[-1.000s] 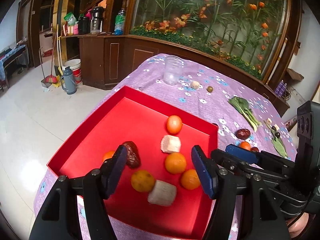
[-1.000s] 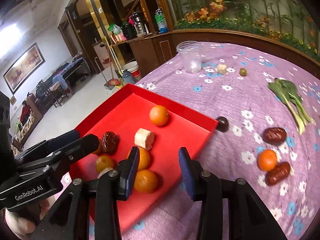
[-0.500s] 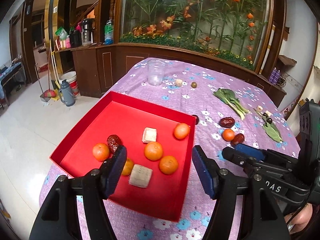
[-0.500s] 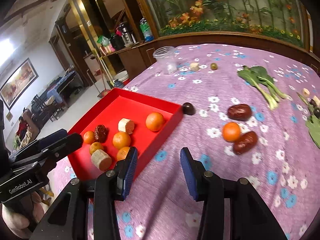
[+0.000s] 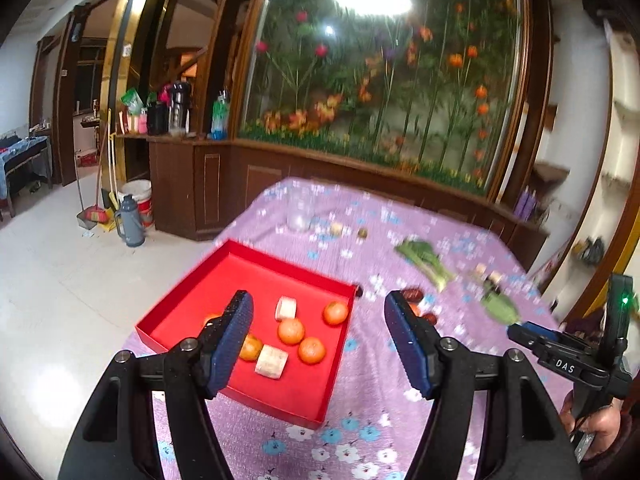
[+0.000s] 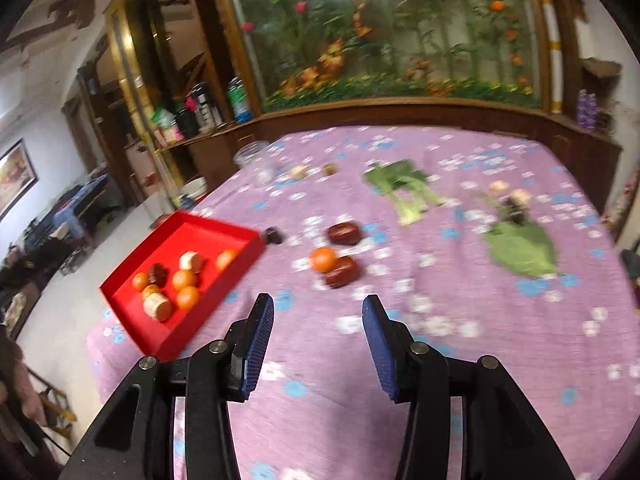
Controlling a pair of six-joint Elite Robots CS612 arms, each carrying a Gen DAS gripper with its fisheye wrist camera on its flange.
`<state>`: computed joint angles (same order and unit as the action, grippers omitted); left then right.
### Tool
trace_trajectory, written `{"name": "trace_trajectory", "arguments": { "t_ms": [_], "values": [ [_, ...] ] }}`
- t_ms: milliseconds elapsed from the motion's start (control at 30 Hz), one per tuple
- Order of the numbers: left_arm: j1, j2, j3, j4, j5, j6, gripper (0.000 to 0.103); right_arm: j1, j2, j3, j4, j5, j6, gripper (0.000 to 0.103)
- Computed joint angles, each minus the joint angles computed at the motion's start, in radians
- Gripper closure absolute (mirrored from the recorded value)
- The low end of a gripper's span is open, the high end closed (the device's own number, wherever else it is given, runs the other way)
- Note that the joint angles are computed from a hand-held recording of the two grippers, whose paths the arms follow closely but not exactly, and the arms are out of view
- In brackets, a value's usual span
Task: Organize fruits
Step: 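Lift both open tools away from the red tray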
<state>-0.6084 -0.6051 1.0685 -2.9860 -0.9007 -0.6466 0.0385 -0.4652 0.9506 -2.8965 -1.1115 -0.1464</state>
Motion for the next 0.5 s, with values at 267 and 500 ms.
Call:
{"name": "trace_trajectory", "arguments": {
  "t_ms": [267,500],
  "values": [
    [-0.013,-0.070,0.079,-0.225,-0.020,0.095,0.034,-0.035,-0.058,0.039,-0.148,0.015,0.089,0.053],
    [0.003,-0.139,0.045,-0.247,-0.061,0.246,0.033,-0.051,-0.120,0.001,-0.246,0.010,0.148,0.053]
  ]
}}
